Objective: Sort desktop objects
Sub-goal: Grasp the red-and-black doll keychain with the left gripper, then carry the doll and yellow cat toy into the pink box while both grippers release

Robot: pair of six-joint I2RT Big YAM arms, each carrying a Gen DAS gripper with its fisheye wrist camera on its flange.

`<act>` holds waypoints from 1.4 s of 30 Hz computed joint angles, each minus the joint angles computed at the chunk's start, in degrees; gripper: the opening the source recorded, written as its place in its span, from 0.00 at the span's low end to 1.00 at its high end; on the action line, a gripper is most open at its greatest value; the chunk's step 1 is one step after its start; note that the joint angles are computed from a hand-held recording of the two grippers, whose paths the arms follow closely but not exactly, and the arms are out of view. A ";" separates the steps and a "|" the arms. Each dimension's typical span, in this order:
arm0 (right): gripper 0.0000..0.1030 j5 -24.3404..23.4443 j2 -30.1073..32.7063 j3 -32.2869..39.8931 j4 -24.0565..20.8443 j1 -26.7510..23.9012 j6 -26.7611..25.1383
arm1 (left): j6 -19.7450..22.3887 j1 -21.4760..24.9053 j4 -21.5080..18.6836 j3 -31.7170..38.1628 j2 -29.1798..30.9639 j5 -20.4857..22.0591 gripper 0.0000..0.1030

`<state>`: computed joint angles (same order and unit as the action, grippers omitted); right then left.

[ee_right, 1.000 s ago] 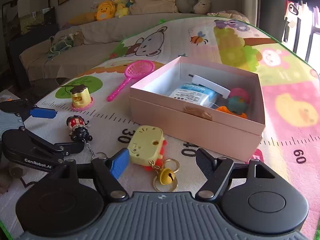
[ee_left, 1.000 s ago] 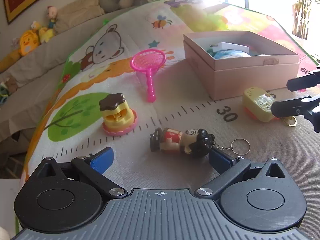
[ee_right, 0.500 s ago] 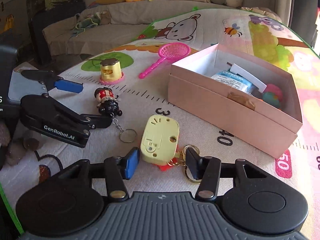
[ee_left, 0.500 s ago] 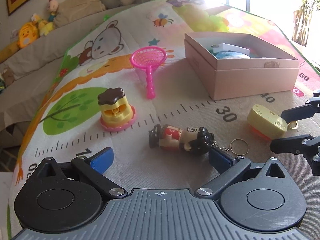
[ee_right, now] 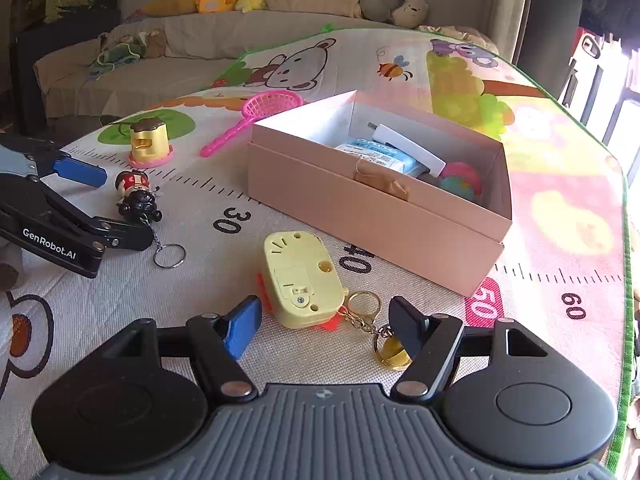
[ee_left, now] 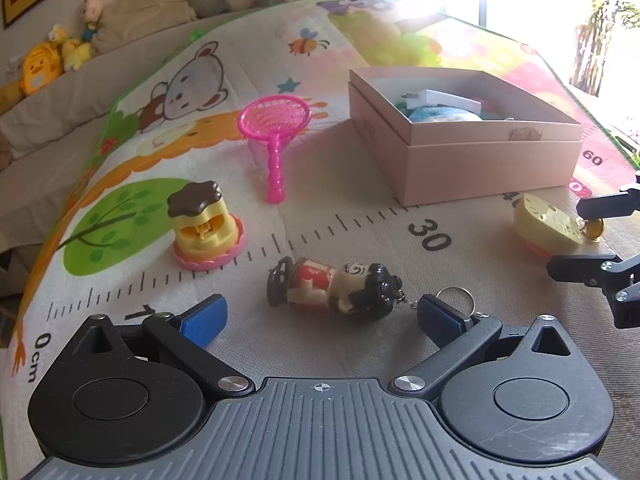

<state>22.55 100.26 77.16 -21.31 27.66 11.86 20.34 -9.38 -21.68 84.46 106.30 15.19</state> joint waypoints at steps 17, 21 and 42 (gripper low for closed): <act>0.66 -4.75 2.53 4.27 -0.29 -1.69 0.45 | -0.36 -0.36 1.90 -0.30 -0.15 2.83 0.72; 0.45 -7.75 2.87 5.45 -2.44 -2.30 1.61 | 0.25 -0.58 2.73 -2.38 -1.83 2.29 0.72; 0.39 -1.15 -14.45 1.92 2.81 -1.31 -2.56 | -4.94 -3.00 16.47 -0.12 -8.41 9.23 0.72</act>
<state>21.40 85.81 79.08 -18.49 26.35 9.30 15.40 -12.38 -5.22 84.34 97.89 24.42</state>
